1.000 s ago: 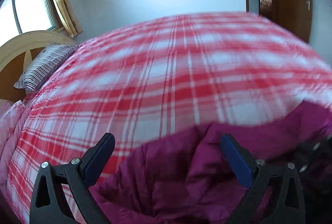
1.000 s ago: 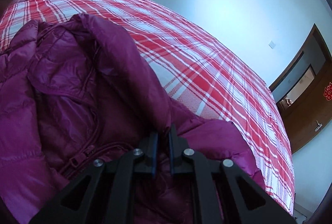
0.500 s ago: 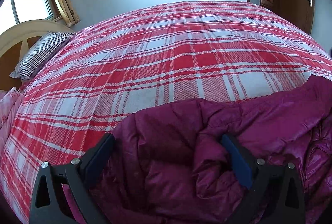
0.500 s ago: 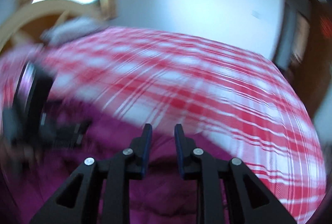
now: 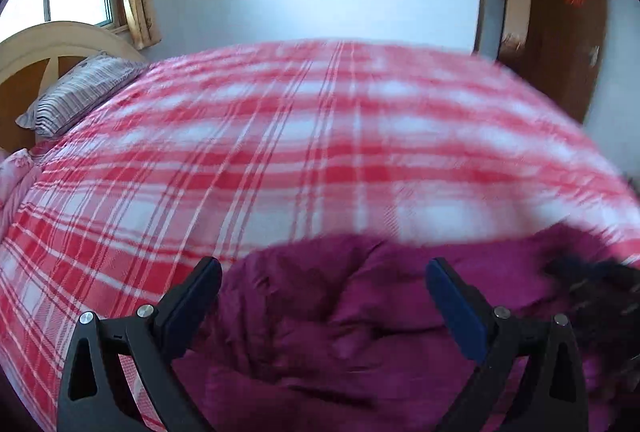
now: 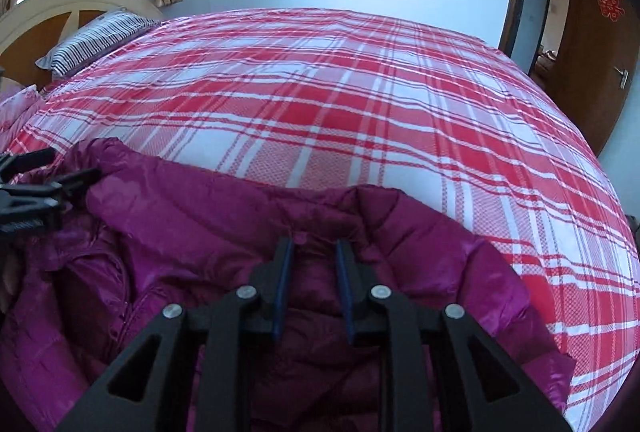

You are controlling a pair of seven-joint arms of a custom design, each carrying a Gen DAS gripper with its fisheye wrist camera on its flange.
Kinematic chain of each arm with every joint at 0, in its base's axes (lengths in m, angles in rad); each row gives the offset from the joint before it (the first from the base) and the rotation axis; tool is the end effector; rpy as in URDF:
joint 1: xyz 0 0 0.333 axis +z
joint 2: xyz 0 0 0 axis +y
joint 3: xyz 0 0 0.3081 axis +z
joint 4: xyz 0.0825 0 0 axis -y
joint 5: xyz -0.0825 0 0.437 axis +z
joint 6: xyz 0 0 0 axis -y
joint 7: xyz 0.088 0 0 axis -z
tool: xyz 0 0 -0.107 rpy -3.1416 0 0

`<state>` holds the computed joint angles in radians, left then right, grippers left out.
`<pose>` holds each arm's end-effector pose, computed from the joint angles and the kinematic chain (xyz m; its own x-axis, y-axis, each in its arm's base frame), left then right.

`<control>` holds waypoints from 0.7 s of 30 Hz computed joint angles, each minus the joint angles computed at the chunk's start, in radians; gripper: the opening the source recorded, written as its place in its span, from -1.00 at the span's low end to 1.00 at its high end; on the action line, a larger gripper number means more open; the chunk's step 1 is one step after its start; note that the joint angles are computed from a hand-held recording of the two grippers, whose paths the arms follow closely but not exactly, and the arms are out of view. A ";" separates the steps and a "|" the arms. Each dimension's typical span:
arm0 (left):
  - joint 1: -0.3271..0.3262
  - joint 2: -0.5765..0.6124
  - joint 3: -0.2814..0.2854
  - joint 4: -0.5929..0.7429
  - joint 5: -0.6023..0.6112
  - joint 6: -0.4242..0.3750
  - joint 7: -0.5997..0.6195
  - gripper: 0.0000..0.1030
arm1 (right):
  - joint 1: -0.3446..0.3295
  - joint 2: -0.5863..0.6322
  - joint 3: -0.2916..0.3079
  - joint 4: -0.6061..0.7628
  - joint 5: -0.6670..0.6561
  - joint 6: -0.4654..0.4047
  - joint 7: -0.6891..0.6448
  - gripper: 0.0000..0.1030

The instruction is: Fold large clothes

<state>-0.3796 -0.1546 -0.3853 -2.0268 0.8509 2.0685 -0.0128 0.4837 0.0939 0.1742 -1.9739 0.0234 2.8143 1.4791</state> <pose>0.4471 -0.3867 0.5237 0.4350 -0.9002 0.0181 -0.5872 -0.2989 -0.7522 0.5338 0.4074 0.4783 0.6541 -0.7560 0.0255 -0.5430 -0.4928 -0.6799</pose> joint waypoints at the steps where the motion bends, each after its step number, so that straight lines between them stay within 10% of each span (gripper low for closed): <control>1: 0.000 -0.003 0.001 0.005 0.014 0.034 -0.010 0.98 | 0.002 0.005 -0.002 0.005 -0.011 0.001 0.008 -0.56; 5: 0.003 0.058 0.016 0.060 0.006 0.169 0.039 0.98 | 0.003 0.013 -0.003 0.005 -0.026 0.015 0.019 -0.56; 21: -0.059 0.251 0.100 0.161 -0.132 0.078 0.138 0.98 | -0.008 0.029 0.008 0.018 0.104 0.009 -0.066 -0.56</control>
